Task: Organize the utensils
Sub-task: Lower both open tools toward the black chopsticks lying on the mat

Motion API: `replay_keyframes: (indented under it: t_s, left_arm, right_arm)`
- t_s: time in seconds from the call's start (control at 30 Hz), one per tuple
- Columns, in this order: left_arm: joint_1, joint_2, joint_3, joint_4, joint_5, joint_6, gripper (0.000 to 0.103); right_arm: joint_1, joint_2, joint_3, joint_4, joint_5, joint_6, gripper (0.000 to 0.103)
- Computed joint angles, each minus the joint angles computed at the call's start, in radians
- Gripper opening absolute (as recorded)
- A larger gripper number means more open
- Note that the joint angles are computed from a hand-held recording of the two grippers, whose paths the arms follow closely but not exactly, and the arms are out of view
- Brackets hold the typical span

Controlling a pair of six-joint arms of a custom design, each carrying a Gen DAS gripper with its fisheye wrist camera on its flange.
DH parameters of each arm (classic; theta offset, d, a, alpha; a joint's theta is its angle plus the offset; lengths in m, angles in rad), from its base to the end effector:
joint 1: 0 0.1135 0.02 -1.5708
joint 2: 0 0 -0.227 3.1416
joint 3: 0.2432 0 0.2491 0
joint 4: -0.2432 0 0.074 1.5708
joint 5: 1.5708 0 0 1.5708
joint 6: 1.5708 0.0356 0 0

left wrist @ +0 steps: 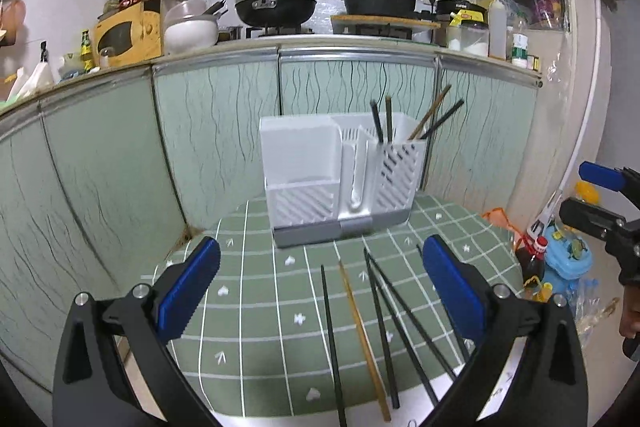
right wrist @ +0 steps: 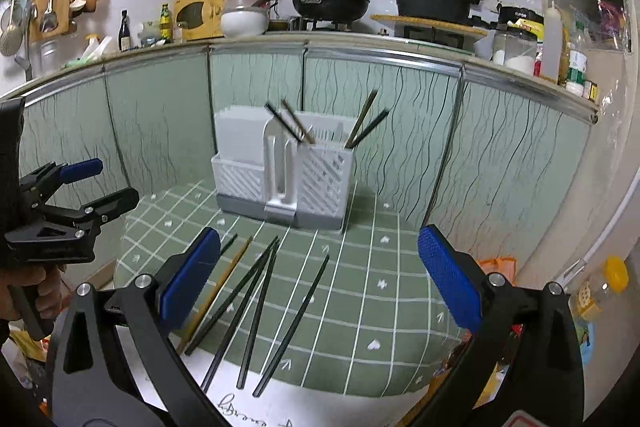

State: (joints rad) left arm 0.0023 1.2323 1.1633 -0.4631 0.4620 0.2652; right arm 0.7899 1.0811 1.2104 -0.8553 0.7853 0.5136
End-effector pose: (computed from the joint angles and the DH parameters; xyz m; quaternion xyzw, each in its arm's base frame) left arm 0.2812 -0.0152 0.3171 0.2234 0.8229 -0.1326 0.5053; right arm 0.1723 0.1381 0.3386 0.0393 0.8563 -0.0477 0.5128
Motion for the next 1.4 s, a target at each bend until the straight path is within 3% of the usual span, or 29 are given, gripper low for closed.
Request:
replay_keyframes:
  t_s: [0.7,1.4]
  left_arm:
    - [0.055,-0.067,-0.373,0.174,-0.035,0.041,0.099]
    - [0.07,-0.089,-0.566,0.281,-0.057,0.122,0.099]
  right_arm:
    - [0.073,-0.059,-0.395,0.128,-0.013,0.201,0.095]
    - [0.112,0.017,-0.507,0.188,-0.039,0.347,0.095]
